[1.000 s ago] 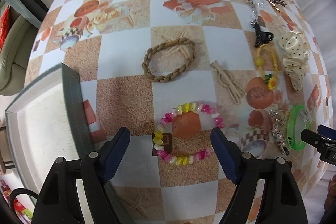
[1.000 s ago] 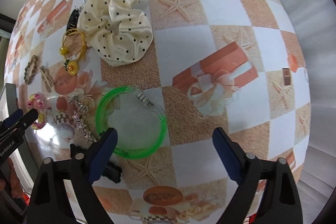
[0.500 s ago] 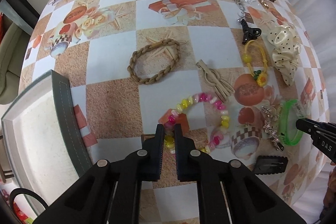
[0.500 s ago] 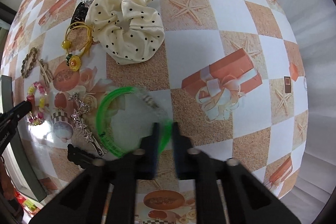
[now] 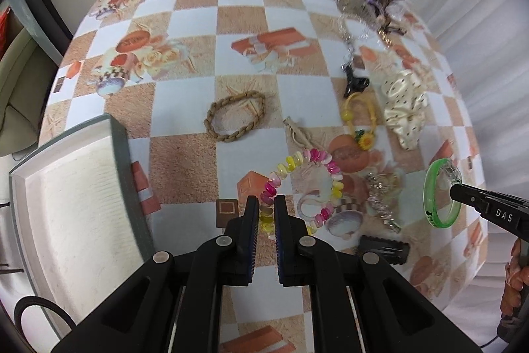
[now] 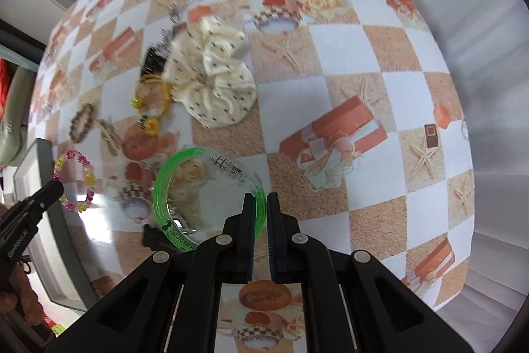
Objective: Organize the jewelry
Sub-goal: 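Carry both bracelets to the white tray and release them inside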
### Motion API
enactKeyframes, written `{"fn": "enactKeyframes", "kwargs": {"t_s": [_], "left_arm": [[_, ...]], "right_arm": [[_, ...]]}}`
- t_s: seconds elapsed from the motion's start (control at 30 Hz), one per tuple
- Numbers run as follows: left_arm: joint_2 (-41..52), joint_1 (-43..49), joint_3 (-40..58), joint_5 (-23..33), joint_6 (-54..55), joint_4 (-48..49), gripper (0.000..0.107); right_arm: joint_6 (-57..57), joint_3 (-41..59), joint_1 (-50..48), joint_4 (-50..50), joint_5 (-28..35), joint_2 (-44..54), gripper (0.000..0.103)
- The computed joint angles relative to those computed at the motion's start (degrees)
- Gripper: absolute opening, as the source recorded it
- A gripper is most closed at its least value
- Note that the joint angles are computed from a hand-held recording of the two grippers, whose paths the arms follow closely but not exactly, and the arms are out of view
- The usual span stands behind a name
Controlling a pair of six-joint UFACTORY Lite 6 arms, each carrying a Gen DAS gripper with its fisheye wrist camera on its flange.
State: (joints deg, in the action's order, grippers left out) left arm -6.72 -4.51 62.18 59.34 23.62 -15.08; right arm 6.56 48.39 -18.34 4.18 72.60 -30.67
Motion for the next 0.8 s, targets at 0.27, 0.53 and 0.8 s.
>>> {"fn": "enactKeyframes", "kwargs": {"t_s": [0.27,0.53,0.8], "left_arm": [[-0.2,16.36,7.06,8.52,9.21,-0.99,0.014],[4.98,34.09,14.05,9.79,17.04,-1.23,0.014],[15.65,43.98,18.52,2.53,18.04,2.32,0.014]], "right_arm": [[16.89,6.4,23.09,-0.83,-3.34,3.69,0.007],[25.16,23.31,43.76,0.02,-11.63,24.87,0.007],[24.86,49.32,55.37,2.29,-13.16,51.92,0.007]]}}
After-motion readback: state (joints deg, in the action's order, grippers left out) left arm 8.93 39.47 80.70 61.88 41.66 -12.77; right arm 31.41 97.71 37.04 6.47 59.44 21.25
